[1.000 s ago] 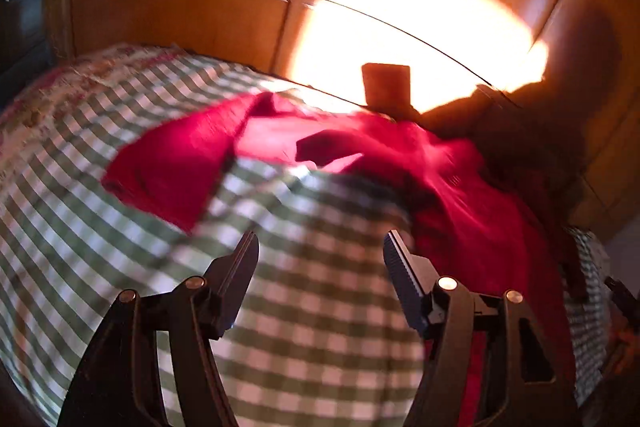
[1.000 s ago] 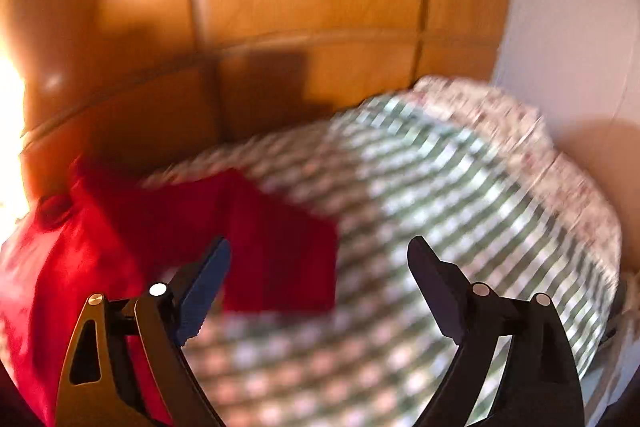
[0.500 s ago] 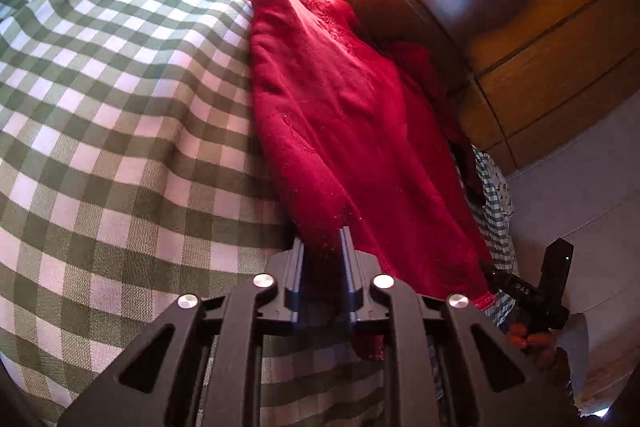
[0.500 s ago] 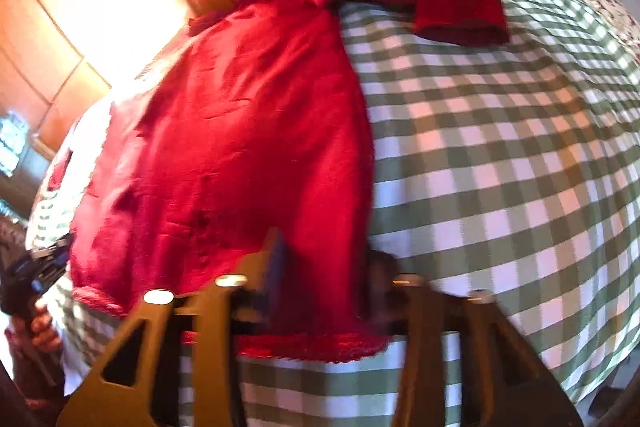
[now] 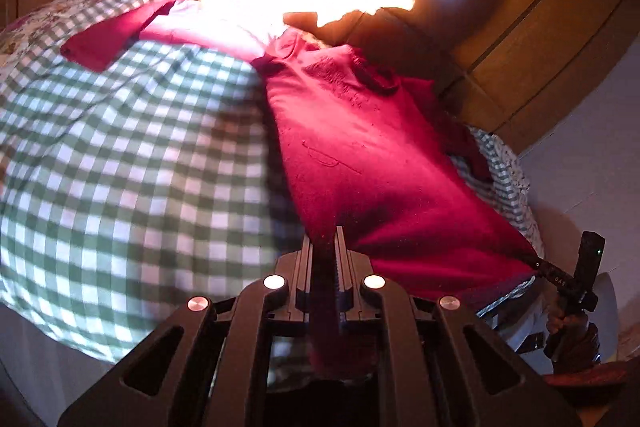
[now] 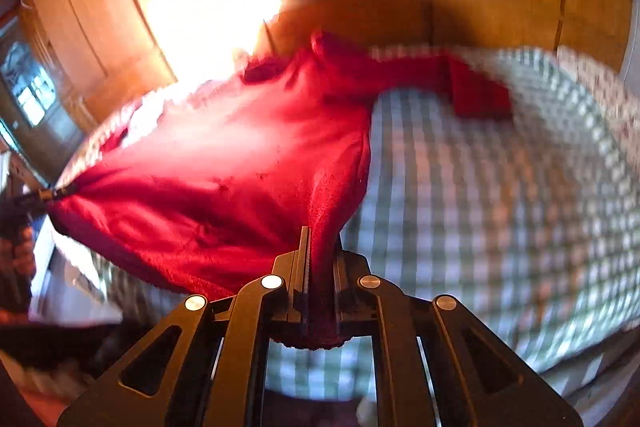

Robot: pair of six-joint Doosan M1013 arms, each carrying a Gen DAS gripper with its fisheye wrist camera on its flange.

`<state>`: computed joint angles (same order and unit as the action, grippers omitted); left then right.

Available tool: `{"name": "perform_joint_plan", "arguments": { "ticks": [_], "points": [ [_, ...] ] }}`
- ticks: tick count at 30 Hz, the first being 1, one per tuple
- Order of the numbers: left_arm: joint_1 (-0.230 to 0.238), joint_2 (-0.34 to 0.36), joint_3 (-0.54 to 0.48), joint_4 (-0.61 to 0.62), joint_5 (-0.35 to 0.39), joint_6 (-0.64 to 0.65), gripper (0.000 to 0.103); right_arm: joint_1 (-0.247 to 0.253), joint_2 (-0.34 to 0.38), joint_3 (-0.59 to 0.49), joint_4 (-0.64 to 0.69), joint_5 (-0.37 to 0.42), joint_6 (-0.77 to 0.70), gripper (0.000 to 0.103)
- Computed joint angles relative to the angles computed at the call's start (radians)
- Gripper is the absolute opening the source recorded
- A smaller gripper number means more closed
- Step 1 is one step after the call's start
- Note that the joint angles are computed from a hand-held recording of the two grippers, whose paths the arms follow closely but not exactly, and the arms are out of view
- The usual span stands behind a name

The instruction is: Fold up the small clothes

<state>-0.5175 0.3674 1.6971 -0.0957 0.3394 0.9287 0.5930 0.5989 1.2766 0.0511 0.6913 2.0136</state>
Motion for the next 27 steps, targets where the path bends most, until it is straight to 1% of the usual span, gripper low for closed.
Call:
{"name": "perform_joint_plan", "arguments": {
  "ticks": [2, 4, 5, 6, 7, 8, 10, 11, 12, 13, 14, 16, 17, 19, 22, 25, 27],
  "points": [
    [-0.017, 0.015, 0.006, 0.087, 0.059, -0.085, 0.008, 0.004, 0.014, 0.012, 0.054, 0.045, -0.027, 0.007],
    [-0.033, 0.050, -0.017, 0.183, 0.143, -0.186, 0.010, 0.010, 0.030, 0.013, 0.068, 0.084, -0.029, 0.007],
    [-0.037, 0.061, -0.023, 0.211, 0.158, -0.219, 0.011, 0.013, 0.036, 0.010, 0.059, 0.095, -0.022, 0.007],
    [-0.040, 0.066, -0.026, 0.255, 0.166, -0.271, 0.016, 0.008, 0.037, 0.011, 0.063, 0.090, -0.020, 0.007],
    [-0.043, 0.069, -0.029, 0.313, 0.166, -0.336, 0.023, 0.003, 0.035, 0.011, 0.061, 0.083, -0.014, 0.010],
    [-0.044, 0.068, -0.032, 0.360, 0.161, -0.385, 0.026, -0.001, 0.033, 0.007, 0.021, 0.070, 0.022, 0.015],
    [-0.052, 0.065, -0.034, 0.491, 0.139, -0.505, 0.033, -0.005, 0.028, 0.000, -0.101, 0.042, 0.127, 0.047],
    [-0.056, 0.066, -0.041, 0.549, 0.133, -0.548, 0.035, -0.009, 0.029, -0.006, -0.195, 0.026, 0.212, 0.051],
    [-0.058, 0.071, -0.054, 0.599, 0.126, -0.580, 0.039, -0.014, 0.033, -0.015, -0.266, 0.025, 0.273, 0.051],
    [-0.061, 0.082, -0.067, 0.628, 0.111, -0.595, 0.043, -0.025, 0.051, -0.042, -0.350, 0.050, 0.350, 0.051],
    [-0.060, 0.093, -0.085, 0.625, 0.096, -0.577, 0.044, -0.031, 0.071, -0.069, -0.418, 0.080, 0.425, 0.051],
    [-0.063, 0.115, -0.123, 0.590, 0.082, -0.506, 0.047, -0.045, 0.104, -0.112, -0.507, 0.120, 0.530, 0.051],
    [-0.065, 0.136, -0.155, 0.563, 0.091, -0.454, 0.047, -0.056, 0.131, -0.147, -0.555, 0.150, 0.574, 0.051],
    [-0.073, 0.180, -0.224, 0.512, 0.130, -0.367, 0.047, -0.068, 0.183, -0.216, -0.611, 0.204, 0.606, 0.051],
    [-0.078, 0.230, -0.302, 0.398, 0.149, -0.235, 0.047, -0.077, 0.280, -0.352, -0.665, 0.294, 0.542, 0.051],
    [-0.082, 0.272, -0.367, 0.315, 0.177, -0.136, 0.048, -0.087, 0.379, -0.505, -0.686, 0.377, 0.414, 0.051],
    [-0.085, 0.292, -0.397, 0.269, 0.199, -0.085, 0.048, -0.092, 0.439, -0.604, -0.692, 0.454, 0.340, 0.050]
  ]
}}
